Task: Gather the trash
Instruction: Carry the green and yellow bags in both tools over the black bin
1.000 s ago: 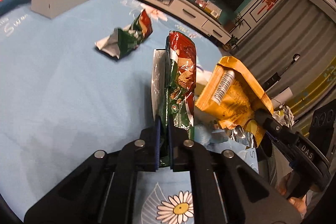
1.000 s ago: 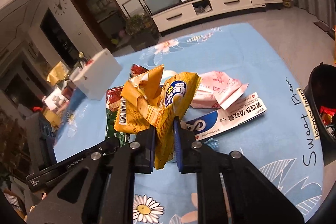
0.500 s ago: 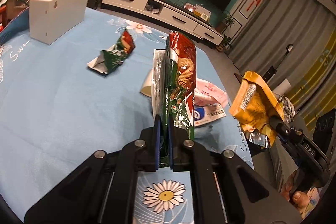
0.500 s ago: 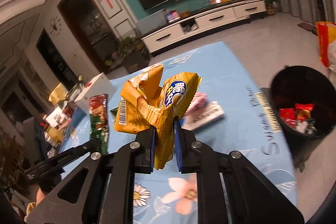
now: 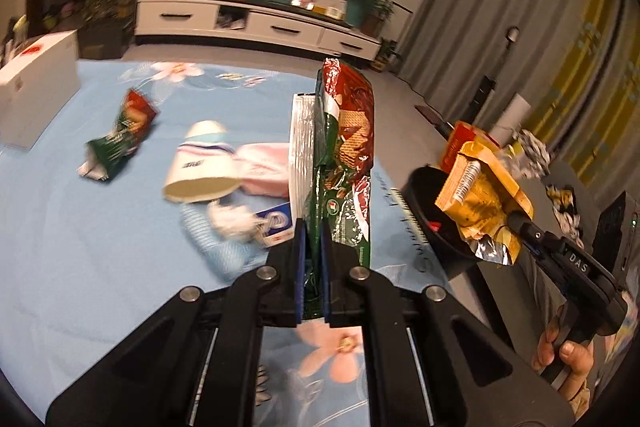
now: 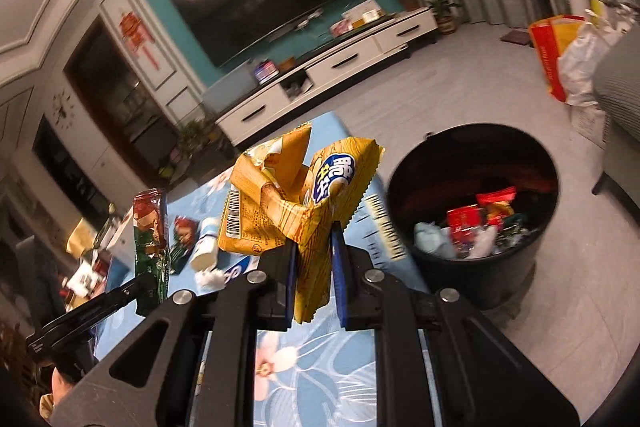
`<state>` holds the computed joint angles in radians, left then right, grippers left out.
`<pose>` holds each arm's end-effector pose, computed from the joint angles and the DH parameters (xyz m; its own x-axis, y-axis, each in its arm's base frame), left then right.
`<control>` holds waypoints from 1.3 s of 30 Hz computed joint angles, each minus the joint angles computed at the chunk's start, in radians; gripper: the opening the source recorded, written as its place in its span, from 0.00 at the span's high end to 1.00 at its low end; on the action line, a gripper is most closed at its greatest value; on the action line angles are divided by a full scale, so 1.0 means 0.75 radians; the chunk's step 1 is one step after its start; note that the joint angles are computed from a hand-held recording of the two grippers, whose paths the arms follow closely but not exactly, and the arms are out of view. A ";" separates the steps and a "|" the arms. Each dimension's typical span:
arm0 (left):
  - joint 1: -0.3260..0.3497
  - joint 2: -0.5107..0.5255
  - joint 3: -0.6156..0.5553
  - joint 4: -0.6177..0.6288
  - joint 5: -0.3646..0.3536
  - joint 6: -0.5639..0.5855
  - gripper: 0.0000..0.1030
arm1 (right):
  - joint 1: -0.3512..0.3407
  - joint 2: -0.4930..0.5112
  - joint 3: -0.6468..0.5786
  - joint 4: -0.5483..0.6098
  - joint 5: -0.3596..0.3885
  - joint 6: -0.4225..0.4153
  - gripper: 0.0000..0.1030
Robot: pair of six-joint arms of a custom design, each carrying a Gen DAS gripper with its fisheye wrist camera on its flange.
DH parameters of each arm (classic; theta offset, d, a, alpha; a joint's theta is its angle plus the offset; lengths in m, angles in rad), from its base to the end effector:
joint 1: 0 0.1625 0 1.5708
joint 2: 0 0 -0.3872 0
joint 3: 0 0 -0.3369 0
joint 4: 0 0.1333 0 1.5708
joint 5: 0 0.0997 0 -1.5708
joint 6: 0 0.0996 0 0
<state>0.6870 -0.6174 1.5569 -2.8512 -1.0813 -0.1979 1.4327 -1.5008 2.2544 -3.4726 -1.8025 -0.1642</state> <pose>-0.3790 -0.5438 0.0652 -0.8112 0.4538 -0.3687 0.5805 0.7006 -0.4149 0.0540 -0.4134 0.3694 -0.9318 0.2704 0.2420 -0.0972 0.4566 -0.8844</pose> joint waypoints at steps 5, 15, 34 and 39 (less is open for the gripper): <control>-0.041 0.107 -0.128 0.038 -0.027 0.085 0.93 | -0.088 -0.078 0.032 -0.019 0.043 0.003 0.84; -0.101 0.336 -0.422 0.147 -0.093 0.217 0.93 | -0.240 -0.168 0.036 -0.039 0.109 0.013 0.84; -0.093 0.781 -1.066 0.499 -0.108 0.324 0.92 | -0.374 -0.088 -0.087 0.012 0.093 -0.025 0.84; -0.084 0.858 -1.190 0.587 -0.104 0.330 0.92 | -0.365 -0.043 -0.127 0.026 0.026 -0.045 0.84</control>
<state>0.6242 0.0262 0.6645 -2.4112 -1.1594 0.0497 1.1587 -1.5332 2.1595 -3.4528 -1.7828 -0.1980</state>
